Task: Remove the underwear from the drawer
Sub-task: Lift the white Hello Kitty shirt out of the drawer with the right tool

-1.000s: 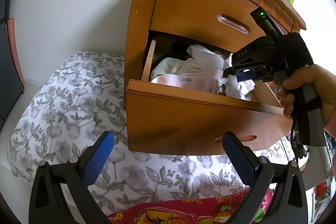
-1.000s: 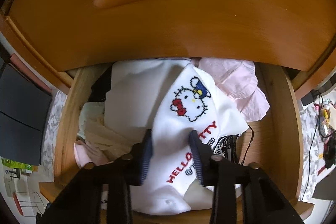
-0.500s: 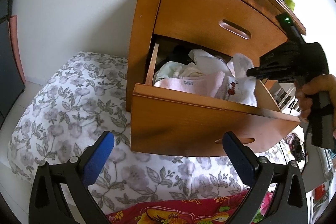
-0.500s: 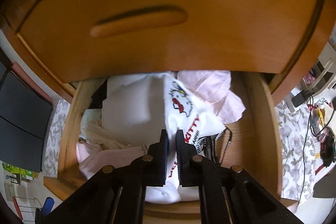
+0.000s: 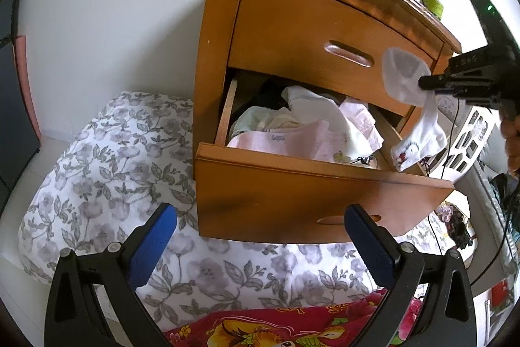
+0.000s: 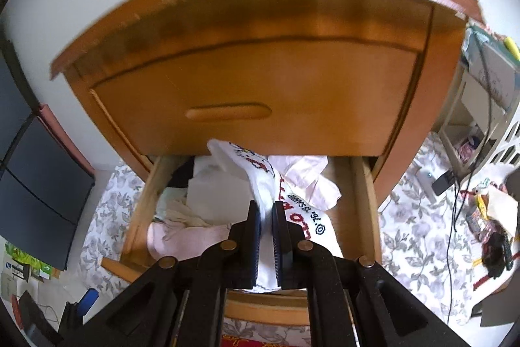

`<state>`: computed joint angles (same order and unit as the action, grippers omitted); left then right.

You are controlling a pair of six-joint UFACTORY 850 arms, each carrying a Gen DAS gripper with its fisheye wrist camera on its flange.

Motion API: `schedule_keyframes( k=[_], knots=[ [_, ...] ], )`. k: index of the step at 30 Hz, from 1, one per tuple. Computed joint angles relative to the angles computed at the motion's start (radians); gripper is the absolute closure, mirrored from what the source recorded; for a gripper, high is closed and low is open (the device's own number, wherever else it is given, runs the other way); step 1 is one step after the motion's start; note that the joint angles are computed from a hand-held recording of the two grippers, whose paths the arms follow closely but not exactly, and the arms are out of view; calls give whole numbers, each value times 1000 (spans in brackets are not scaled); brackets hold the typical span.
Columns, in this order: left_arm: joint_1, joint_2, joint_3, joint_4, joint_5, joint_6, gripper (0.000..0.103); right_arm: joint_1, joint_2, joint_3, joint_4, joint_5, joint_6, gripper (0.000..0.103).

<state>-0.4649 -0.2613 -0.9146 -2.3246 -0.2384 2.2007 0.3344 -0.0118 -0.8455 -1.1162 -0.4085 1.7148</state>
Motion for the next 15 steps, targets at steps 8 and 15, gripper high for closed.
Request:
schedule_keyframes(
  k=[8, 15],
  knots=[
    [-22, 39, 20, -73, 4, 95, 0, 82, 138, 42, -47, -60, -5, 95],
    [-29, 75, 41, -94, -4, 135, 0, 204, 265, 68, -74, -181, -44, 96]
  ],
)
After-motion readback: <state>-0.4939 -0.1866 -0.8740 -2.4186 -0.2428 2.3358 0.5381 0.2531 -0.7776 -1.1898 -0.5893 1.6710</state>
